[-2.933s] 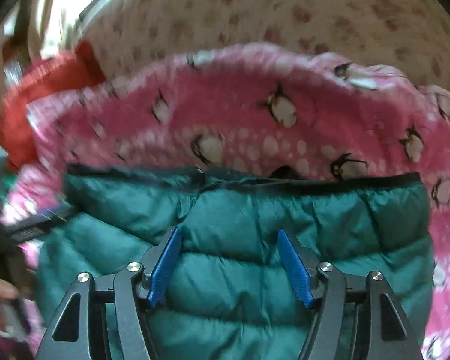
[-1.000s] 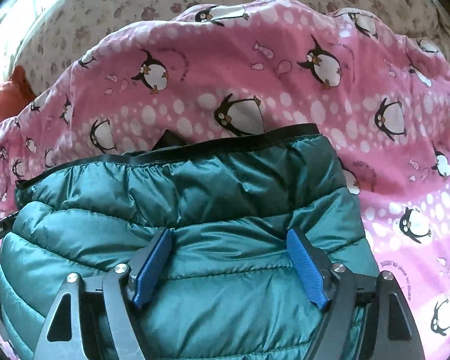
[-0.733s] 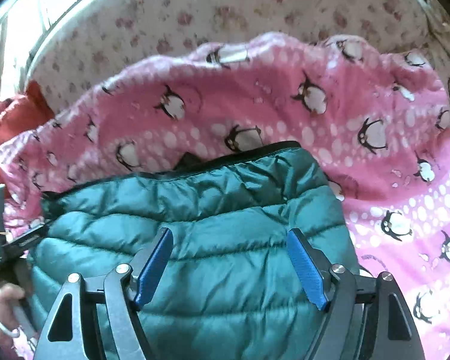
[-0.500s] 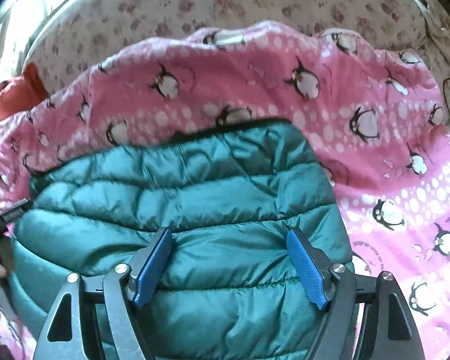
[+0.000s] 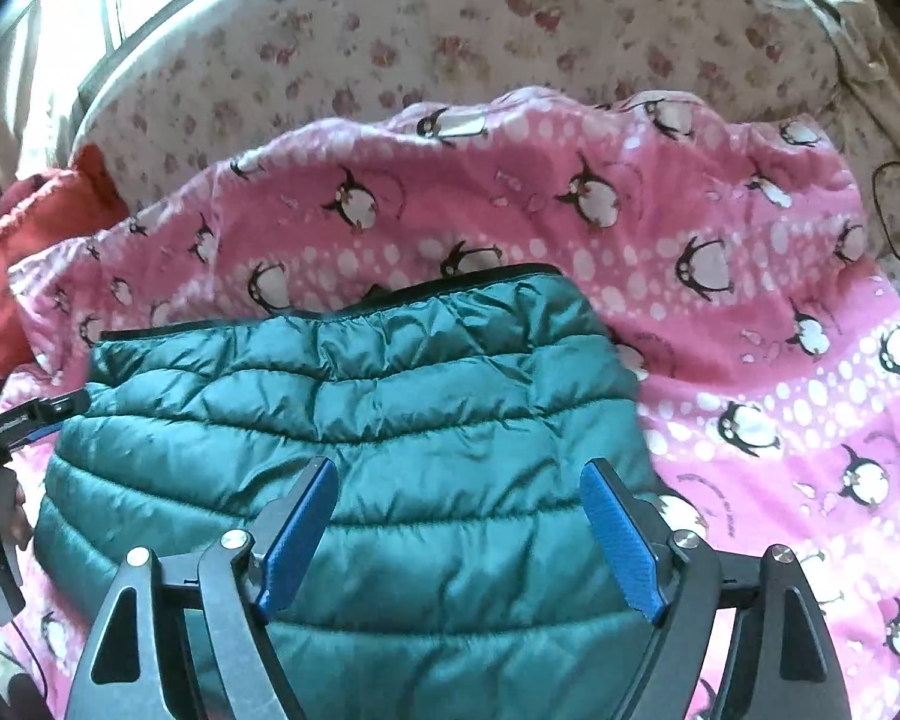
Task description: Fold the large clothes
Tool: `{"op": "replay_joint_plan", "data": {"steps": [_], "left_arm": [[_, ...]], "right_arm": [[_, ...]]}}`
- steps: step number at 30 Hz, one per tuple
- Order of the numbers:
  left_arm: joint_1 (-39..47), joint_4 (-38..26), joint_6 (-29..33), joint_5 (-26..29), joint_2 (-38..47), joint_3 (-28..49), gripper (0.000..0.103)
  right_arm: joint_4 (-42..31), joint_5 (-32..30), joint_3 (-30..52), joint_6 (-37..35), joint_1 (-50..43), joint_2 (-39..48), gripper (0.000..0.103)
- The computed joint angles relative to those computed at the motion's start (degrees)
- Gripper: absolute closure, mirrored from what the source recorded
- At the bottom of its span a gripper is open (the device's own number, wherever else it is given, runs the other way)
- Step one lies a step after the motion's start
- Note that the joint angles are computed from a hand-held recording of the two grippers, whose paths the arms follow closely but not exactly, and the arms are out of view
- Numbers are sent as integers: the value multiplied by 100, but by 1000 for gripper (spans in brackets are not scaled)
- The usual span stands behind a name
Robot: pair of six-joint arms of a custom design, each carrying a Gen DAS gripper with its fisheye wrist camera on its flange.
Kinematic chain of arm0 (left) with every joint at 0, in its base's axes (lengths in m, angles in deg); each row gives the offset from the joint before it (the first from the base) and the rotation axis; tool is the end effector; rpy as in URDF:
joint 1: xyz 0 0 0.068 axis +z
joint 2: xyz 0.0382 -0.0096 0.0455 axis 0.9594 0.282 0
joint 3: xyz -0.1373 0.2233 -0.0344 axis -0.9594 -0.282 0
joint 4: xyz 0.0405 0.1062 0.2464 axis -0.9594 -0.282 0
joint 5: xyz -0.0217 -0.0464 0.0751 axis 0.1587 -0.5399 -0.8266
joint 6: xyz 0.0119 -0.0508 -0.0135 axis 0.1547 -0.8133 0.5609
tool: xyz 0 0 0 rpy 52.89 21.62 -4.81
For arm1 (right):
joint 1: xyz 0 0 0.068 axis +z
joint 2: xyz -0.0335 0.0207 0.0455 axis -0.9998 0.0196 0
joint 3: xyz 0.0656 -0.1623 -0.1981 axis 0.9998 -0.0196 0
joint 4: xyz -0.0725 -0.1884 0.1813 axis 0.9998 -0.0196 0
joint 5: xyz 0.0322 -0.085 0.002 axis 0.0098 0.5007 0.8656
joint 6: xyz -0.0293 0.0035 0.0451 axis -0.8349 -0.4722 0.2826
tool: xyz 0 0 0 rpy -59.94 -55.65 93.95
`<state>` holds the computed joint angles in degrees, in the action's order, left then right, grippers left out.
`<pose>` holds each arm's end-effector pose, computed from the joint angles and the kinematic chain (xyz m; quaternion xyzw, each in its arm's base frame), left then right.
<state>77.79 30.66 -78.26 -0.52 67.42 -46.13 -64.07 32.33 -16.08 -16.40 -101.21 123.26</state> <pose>0.2250 0.0139 0.2362 -0.1660 0.9202 -0.0754 0.3464 0.2651 -0.0435 0.2572 -0.0552 0.9305 0.1249 0.3398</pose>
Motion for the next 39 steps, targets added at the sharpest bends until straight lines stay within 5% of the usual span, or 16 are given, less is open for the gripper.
{"op": "replay_joint_plan", "data": {"steps": [12, 24, 32, 39], "left_arm": [[-675, -1481, -114, -795, -2399, -813, 9], [-1011, -1850, -339, -1070, -2916, -963, 9], [-235, -1260, 14, -150, -2222, -1036, 9], [1218, -593, 301, 2029, -965, -1111, 9]], "right_arm": [[-961, -255, -276, -337, -249, -1063, 17], [-1070, -151, -544, -320, -131, -1291, 9], [-821, -156, -407, -444, -588, -554, 4], [-538, -307, -145, -259, -1069, 548, 1]]}}
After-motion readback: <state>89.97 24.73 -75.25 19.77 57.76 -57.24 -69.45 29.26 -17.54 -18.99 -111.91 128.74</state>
